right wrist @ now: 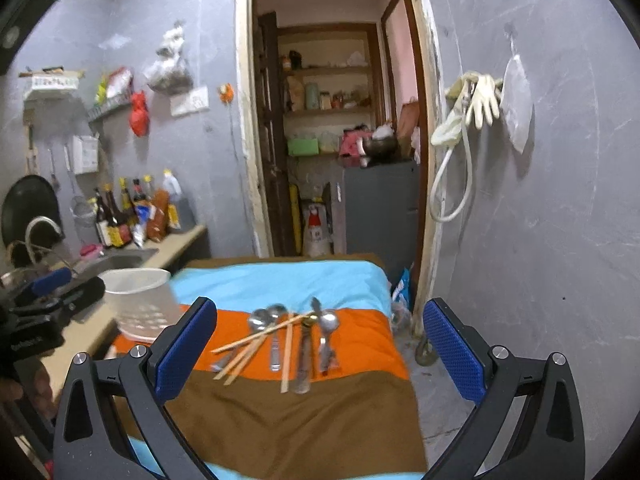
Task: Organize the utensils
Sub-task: 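Lower the left tool to a silver spoon while the right tool reaches the ornate fork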
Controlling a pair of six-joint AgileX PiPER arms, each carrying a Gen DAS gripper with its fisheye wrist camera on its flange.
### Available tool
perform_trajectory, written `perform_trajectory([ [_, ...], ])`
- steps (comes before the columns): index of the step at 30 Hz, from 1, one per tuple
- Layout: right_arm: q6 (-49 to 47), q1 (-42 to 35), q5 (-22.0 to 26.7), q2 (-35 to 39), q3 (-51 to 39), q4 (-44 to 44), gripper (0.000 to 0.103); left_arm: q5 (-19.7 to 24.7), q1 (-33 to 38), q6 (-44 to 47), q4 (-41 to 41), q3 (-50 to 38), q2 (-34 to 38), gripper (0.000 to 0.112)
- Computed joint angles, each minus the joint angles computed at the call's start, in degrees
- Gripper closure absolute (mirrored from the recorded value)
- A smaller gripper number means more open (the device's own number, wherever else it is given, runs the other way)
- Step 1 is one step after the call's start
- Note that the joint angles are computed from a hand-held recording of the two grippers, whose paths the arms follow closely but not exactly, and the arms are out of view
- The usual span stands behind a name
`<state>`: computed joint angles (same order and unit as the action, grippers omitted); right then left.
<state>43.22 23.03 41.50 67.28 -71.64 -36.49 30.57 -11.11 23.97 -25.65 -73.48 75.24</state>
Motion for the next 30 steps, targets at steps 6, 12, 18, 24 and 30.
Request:
perform_trajectory([
  [6, -24.13, -15.96, -8.53, 9.68, -2.95, 21.81, 0.0, -2.77, -4.83, -5.9, 6.08, -8.53, 13.45, 0.012],
  [12, -35.58, -22.4, -10.16, 19.9, -7.99, 33.59, 0.0, 0.54, -7.1, -17.54, 17.9, -19.82, 27.05, 0.02],
  [18, -42.78, -25.23, -7.66, 30.2, -14.88, 41.14, 0.004, 7.64, -7.89, -23.68, 25.68, -31.51, 38.56, 0.032],
  [24, -49.8, -27.18, -2.51, 38.64, -23.29, 47.45, 0.018, 13.33, -7.66, -23.26, 25.77, -38.91, 45.62, 0.046],
  [30, -57.09, -28.21, 2.99, 43.36, -28.42, 55.04, 0.052, 18.16, -7.05, -19.07, 22.22, -42.59, 49.34, 0.056],
])
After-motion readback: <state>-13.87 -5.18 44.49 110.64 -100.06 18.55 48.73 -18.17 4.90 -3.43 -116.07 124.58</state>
